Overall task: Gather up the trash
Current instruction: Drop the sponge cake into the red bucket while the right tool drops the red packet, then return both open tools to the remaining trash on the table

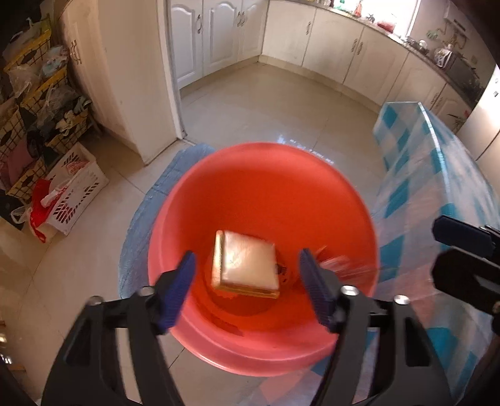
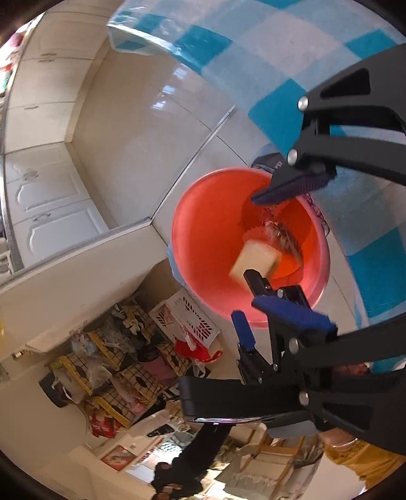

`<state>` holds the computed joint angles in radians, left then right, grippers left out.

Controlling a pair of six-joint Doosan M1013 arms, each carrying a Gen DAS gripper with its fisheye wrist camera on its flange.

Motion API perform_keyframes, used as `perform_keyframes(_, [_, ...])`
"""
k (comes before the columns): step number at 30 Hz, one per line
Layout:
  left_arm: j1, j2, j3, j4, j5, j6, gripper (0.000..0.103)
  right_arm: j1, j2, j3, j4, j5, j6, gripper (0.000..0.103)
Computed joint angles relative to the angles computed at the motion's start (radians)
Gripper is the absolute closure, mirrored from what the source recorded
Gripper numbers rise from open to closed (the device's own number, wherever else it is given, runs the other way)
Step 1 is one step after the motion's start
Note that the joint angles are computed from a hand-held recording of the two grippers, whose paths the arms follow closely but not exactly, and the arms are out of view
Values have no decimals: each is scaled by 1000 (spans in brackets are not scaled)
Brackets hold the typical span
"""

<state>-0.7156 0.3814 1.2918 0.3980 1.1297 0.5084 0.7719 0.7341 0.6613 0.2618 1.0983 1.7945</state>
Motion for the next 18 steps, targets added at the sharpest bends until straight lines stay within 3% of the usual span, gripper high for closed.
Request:
perform_keyframes(3, [-3, -5, 12, 12, 2, -12, 21, -7, -32, 53, 14, -35, 19, 28])
perform_keyframes(10, [-32, -32, 35, 96, 26, -69, 19, -7, -175, 255, -59, -176, 83, 17])
perform_keyframes(18, [-114, -52, 17, 235, 12, -33, 18, 33, -347, 492, -347, -323, 301, 14])
